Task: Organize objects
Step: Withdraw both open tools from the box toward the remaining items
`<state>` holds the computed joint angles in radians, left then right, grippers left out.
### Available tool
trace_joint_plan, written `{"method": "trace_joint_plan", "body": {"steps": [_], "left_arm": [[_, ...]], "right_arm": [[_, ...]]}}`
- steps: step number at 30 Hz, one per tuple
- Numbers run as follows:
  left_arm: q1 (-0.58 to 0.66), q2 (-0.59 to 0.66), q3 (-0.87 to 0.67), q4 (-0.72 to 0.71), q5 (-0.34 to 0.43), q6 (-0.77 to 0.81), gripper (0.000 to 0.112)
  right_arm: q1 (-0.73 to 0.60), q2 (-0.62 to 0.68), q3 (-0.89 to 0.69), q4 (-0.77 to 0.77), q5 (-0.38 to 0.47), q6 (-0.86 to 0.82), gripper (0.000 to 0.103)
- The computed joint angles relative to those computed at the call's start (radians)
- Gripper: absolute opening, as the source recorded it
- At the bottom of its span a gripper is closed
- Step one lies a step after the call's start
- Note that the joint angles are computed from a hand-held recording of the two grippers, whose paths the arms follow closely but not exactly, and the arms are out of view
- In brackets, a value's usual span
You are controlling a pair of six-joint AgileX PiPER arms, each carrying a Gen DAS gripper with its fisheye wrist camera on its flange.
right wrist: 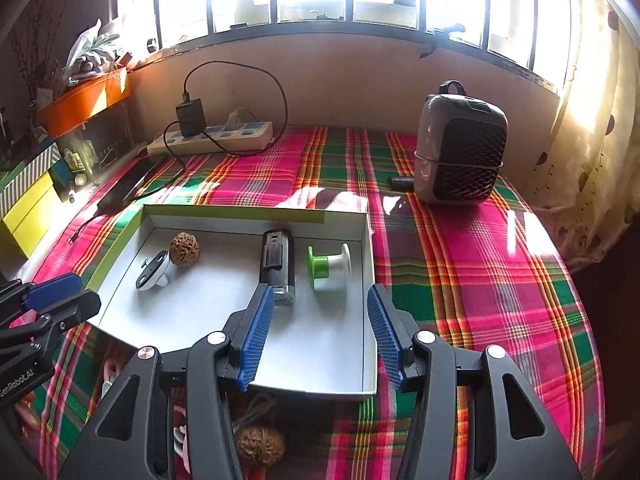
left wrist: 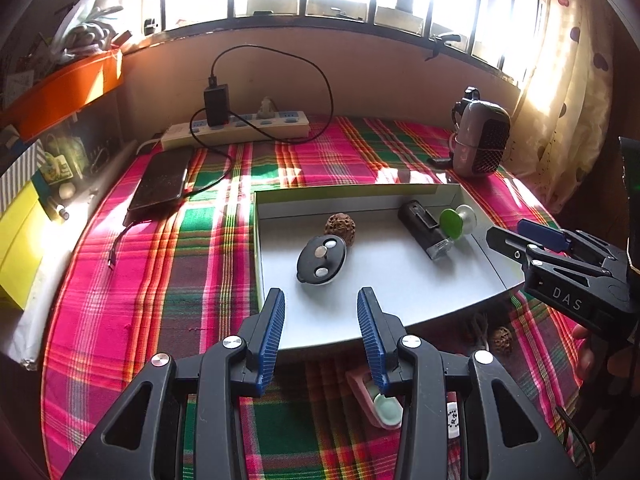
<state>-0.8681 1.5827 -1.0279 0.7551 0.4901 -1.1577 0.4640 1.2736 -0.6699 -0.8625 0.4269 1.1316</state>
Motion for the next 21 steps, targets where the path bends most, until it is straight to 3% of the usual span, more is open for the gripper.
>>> {"method": "trace_joint_plan", "body": {"steps": [10,16,21], "left_arm": [[-0.034,-0.09,0.135,0.037,-0.021,-0.099,0.036],[-0.019,-0.111,0.201,-0.044,-0.111,-0.068,0.036],[-0.023,-0.115,0.229,-0.057,-0.124,-0.078,0.036]], "right_arm": [[0.116,-0.136,0.125,-0.035,0.071,0.105,0.05],[0.187,-0.18,0.181,-0.031,0.101,0.147,0.05],[0.227,-0.173,0.205,-0.025,0.095,0.166,0.05]]}}
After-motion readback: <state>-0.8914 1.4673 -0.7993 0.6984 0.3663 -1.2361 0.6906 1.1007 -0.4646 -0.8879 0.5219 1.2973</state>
